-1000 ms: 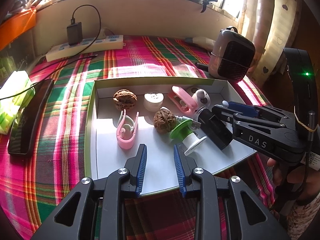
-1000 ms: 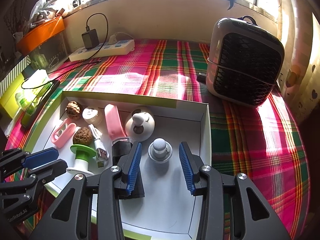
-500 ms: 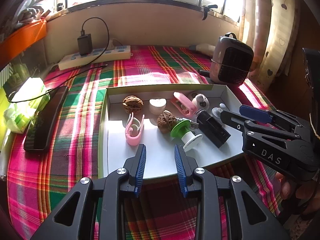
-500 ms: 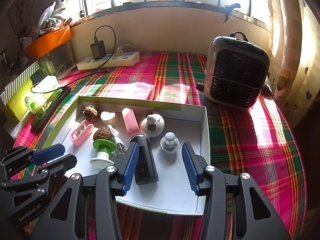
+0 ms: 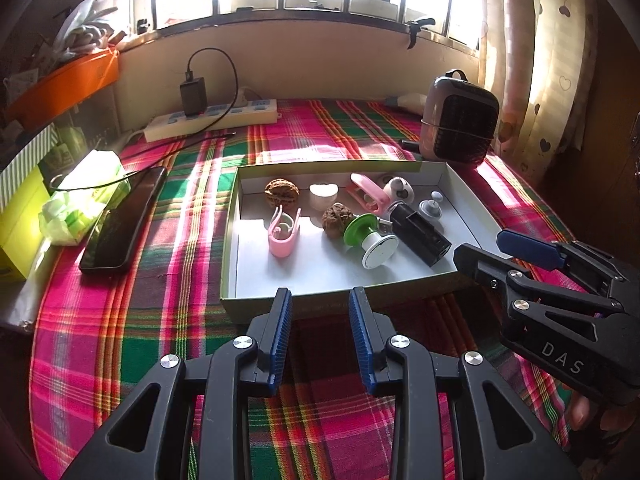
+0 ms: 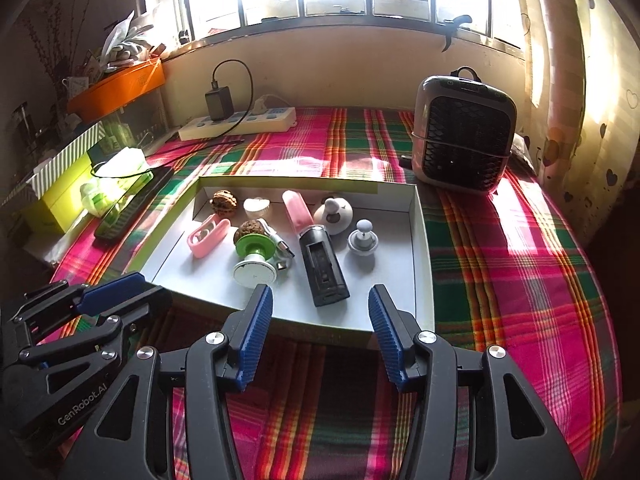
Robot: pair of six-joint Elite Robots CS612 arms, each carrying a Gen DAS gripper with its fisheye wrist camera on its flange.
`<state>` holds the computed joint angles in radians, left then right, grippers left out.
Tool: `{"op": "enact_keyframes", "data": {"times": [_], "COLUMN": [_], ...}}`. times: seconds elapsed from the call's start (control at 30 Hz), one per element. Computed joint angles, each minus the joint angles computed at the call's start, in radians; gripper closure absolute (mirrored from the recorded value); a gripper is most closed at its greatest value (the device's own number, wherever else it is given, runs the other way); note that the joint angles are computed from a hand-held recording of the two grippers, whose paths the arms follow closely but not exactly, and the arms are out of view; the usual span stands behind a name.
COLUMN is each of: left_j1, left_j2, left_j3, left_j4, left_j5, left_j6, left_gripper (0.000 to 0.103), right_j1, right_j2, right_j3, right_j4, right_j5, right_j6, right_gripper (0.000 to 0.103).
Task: Organize objects
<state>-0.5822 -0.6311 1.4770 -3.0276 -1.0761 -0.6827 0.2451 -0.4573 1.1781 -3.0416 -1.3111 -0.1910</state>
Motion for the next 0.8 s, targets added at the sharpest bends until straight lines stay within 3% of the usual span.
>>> {"op": "enact_keyframes", "data": {"times": [0.8], "left_j1": [-0.038], "left_j2": [0.0], "left_j3": [0.045], "left_j4": [0.083], "left_j5": [0.035], "left_j6": [-0.102], "left_gripper": [0.075], "right_j1": [-0.002], "right_j2": [-0.031], "right_j3": [0.123], "right_j4": [0.002], "right_j5": [-0.028], "right_j6": [-0.008], "right_gripper": [0.051]}}
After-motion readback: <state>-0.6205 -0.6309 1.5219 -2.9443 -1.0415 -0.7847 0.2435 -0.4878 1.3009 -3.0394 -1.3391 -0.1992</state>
